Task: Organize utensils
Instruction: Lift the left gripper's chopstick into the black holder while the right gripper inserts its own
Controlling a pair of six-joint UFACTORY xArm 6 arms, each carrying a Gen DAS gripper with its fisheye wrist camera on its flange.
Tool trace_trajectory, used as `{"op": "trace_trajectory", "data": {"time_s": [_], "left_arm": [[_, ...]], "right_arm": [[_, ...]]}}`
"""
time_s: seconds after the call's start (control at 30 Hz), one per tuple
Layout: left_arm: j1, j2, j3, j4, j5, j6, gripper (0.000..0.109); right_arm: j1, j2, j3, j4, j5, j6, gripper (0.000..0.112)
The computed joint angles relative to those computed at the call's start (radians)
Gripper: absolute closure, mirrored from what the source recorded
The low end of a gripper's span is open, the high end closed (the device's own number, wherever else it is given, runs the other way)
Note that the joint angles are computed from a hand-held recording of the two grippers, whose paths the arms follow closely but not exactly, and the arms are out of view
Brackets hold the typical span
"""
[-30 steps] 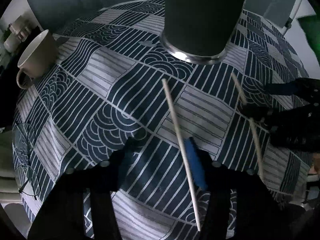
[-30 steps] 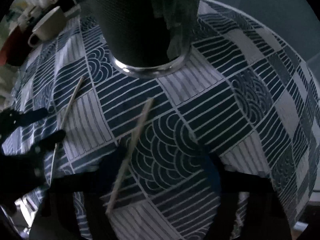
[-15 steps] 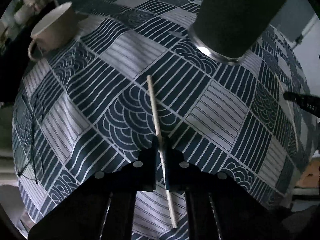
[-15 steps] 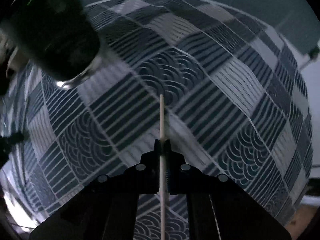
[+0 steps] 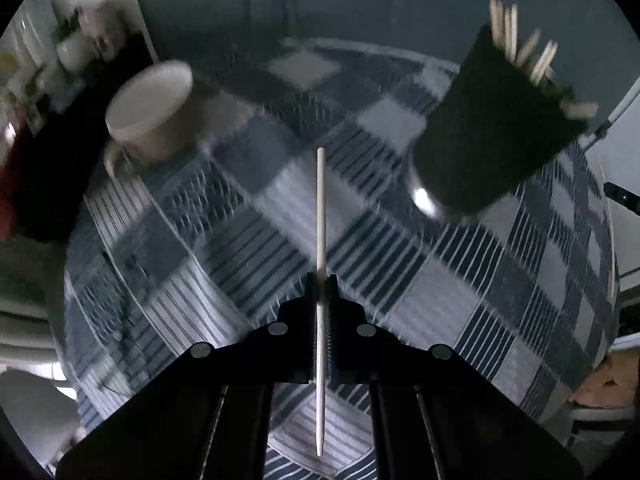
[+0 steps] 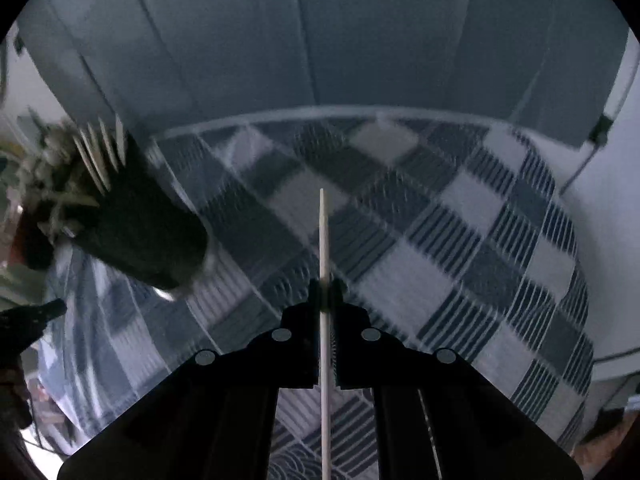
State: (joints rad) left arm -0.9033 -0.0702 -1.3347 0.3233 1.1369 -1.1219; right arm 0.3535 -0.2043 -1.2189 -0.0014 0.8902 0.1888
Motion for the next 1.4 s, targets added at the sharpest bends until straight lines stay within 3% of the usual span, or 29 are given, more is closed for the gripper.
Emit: {"op": "trace_trajectory", "data": {"time_s": [0.33, 0.73, 0.93, 1.1, 1.23, 1.4], "left_arm": [[0.061, 0.053, -0.228, 0.101, -0.020, 0.011, 0.104], [0.086, 0.213, -0.517, 0.204, -0.151, 0.034, 0.104], [0.094, 0.241, -0.485, 0.290, -0.353, -0.060, 0.104], [0.102, 0.299, -0.509, 0.346, -0.437, -0.074, 0.104], [0.116, 0.315, -0.476, 0.385, -0.540, -0.100, 0.104], [0.127, 0.325, -0.433, 0.426, -0.604, -0.125, 0.104]], "right_arm": [[0.042, 0.077, -0.234, 0.033, -0.054, -0.044, 0.108], [0.104, 0.223, -0.471, 0.098, -0.109, -0.136, 0.108], [0.112, 0.235, -0.448, 0.223, -0.254, -0.199, 0.108], [0.134, 0.258, -0.425, 0.339, -0.367, -0.277, 0.108], [0.149, 0.305, -0.444, 0.398, -0.384, -0.324, 0.107], [0.166, 0.342, -0.435, 0.460, -0.436, -0.366, 0.107]]}}
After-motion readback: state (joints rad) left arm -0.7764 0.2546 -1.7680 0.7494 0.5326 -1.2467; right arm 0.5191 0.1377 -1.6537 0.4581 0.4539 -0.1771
